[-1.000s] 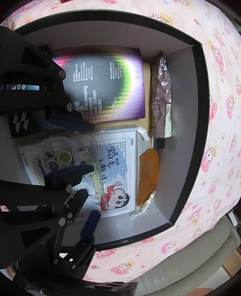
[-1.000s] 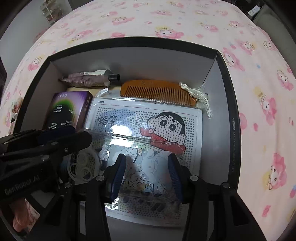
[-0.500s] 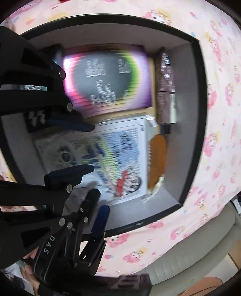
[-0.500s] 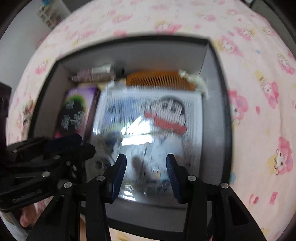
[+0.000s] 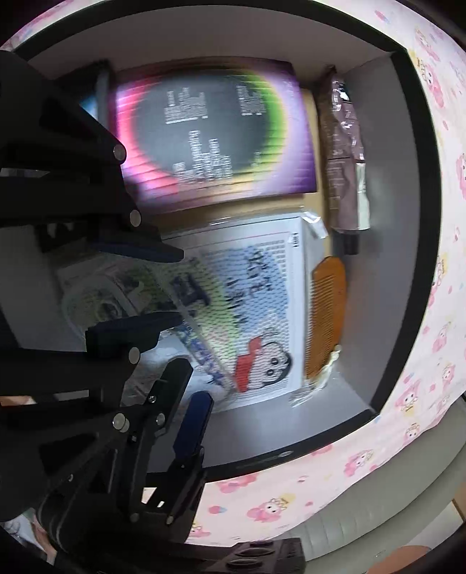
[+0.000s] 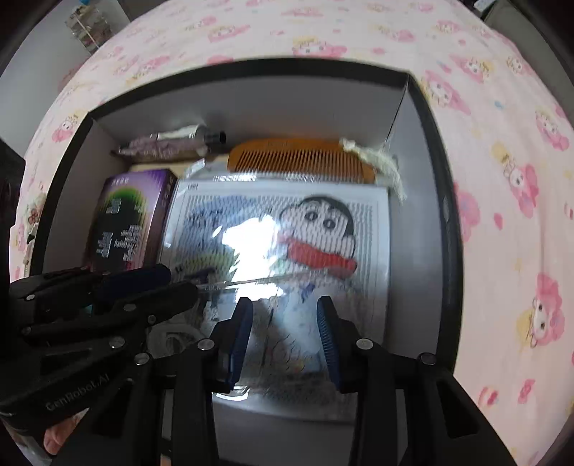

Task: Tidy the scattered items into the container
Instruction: 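Lower the phone case into the black box and open the left gripper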

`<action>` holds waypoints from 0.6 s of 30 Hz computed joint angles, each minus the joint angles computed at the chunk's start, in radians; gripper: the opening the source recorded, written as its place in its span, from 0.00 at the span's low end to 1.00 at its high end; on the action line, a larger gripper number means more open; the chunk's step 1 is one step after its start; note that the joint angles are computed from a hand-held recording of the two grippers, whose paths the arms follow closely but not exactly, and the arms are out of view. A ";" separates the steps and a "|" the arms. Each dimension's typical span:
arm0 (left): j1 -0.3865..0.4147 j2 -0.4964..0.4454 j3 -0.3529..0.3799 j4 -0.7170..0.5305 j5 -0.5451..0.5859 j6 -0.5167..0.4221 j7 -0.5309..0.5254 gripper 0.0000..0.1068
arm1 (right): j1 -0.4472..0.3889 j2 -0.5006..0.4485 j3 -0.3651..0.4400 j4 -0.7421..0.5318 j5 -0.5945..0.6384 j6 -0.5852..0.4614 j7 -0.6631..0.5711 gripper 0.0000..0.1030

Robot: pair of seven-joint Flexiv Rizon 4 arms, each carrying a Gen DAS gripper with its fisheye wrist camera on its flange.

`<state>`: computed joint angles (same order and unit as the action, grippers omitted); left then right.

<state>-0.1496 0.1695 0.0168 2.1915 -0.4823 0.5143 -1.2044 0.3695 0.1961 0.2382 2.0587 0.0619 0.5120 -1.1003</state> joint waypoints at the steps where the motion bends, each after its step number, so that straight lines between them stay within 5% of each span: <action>1: 0.001 0.004 0.001 -0.002 0.005 -0.012 0.003 0.25 | 0.002 0.003 -0.005 -0.005 0.015 -0.011 -0.013 0.33; 5: 0.003 0.026 0.000 -0.004 0.050 -0.007 0.004 0.26 | 0.000 0.021 -0.036 -0.029 0.123 -0.058 -0.086 0.33; 8: 0.006 0.021 0.018 -0.003 -0.030 -0.014 0.013 0.26 | -0.018 0.052 -0.055 -0.031 0.205 -0.050 -0.111 0.33; 14: 0.019 0.029 0.019 -0.008 -0.034 0.038 -0.019 0.26 | -0.042 0.073 -0.019 0.016 0.131 0.085 -0.044 0.33; 18: 0.032 0.055 0.032 0.001 0.001 0.007 -0.035 0.26 | -0.006 0.040 -0.022 0.016 0.155 0.069 -0.061 0.33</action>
<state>-0.1179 0.2243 0.0484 2.1923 -0.4814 0.5212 -1.2392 0.3631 0.2359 0.2166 2.0744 0.2171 0.5810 -1.1610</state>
